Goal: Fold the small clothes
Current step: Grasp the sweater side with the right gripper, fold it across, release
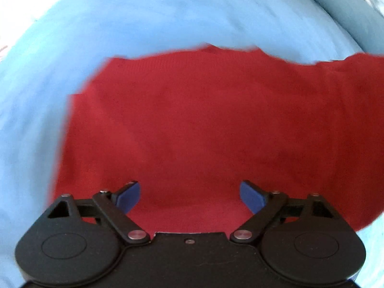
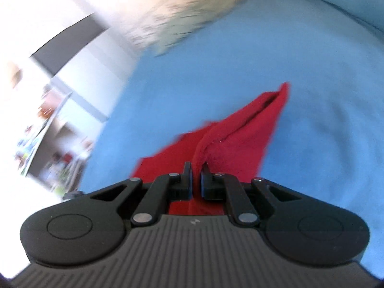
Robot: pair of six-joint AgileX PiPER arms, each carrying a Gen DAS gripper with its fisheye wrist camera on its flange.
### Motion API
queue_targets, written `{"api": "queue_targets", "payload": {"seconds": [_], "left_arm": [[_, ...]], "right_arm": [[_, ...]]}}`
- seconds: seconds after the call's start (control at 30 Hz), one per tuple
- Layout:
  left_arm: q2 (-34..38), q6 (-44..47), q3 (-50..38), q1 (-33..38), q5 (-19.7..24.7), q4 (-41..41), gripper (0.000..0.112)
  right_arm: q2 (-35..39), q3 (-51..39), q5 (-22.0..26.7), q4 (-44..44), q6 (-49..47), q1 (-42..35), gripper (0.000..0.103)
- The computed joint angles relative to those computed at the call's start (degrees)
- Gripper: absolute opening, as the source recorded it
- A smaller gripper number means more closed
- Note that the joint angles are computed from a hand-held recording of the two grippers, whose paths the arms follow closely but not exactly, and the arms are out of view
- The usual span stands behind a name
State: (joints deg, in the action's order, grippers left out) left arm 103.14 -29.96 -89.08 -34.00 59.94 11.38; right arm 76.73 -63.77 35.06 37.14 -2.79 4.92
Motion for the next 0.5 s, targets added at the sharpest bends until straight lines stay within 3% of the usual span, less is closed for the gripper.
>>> {"api": "queue_targets", "payload": {"seconds": [0.13, 0.3, 0.43, 0.5], "left_arm": [[-10.6, 3.9, 10.2, 8.5, -1.9, -0.8, 0.093], [-21.0, 12.3, 24.0, 17.9, -6.4, -1.8, 0.093], [-24.4, 18.8, 31.5, 22.6, -9.1, -6.2, 0.093], [-25.7, 21.1, 33.8, 23.9, -10.1, -8.1, 0.093]], "right_arm": [[13.1, -14.7, 1.1, -4.7, 0.3, 14.5, 0.022], [32.6, -30.4, 5.7, -9.0, 0.4, 27.0, 0.021], [41.3, -35.5, 4.8, -18.3, 9.0, 32.7, 0.022], [41.3, -33.9, 2.5, -16.3, 8.6, 32.7, 0.028]]}}
